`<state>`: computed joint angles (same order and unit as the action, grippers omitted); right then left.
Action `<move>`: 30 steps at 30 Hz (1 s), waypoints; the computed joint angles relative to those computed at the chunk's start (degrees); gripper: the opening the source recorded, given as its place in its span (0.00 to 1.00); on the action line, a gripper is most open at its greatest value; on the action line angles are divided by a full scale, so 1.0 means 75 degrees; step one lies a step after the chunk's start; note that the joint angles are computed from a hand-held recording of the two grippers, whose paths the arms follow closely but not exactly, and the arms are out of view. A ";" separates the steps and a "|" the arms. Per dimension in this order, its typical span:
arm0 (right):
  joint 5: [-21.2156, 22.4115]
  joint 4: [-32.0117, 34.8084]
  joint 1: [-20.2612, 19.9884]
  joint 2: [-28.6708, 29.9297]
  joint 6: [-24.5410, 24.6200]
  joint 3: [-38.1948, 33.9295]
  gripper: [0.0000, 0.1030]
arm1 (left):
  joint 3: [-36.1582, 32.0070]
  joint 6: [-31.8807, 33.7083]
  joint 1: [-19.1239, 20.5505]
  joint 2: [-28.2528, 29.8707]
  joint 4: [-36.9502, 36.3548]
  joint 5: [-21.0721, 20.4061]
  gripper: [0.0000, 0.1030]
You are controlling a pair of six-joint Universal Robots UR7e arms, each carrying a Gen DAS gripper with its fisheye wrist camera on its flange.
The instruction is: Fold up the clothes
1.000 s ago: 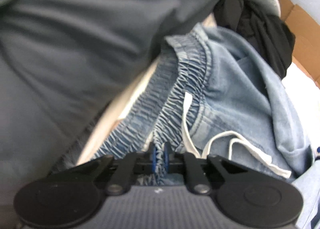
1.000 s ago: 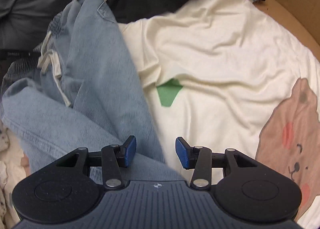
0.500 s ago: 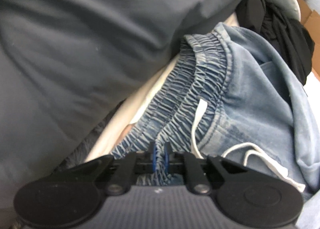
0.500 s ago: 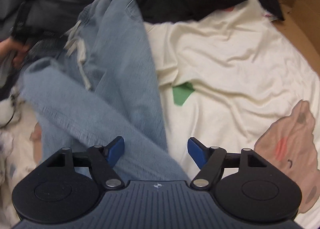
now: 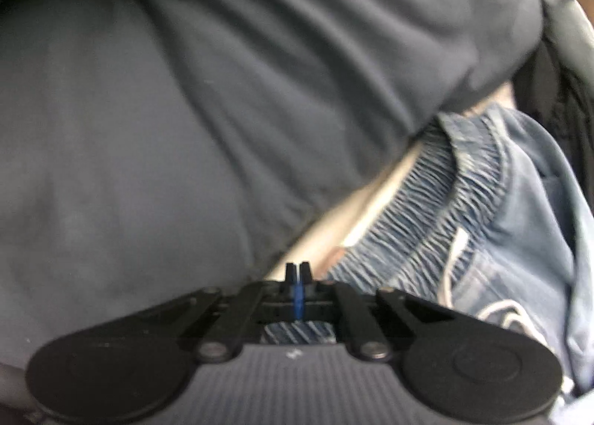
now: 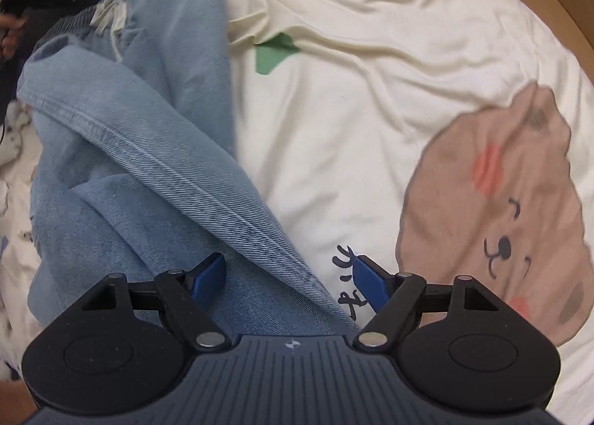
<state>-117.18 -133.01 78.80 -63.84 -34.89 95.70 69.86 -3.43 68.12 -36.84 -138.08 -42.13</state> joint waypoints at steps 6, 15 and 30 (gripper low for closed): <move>0.0101 0.0198 -0.0139 -0.0195 0.0320 0.0054 0.05 | -0.0162 0.0050 -0.0022 0.0083 0.0162 -0.0570 0.05; 0.0267 0.0151 0.0291 -0.0963 0.0814 0.0483 0.02 | 0.0373 -0.0282 -0.0324 -0.0286 0.0132 -0.1198 0.28; 0.0132 -0.0471 0.1555 -0.2463 0.2499 0.1922 0.02 | 0.2516 -0.3237 -0.1445 -0.2100 0.0851 -0.1262 0.59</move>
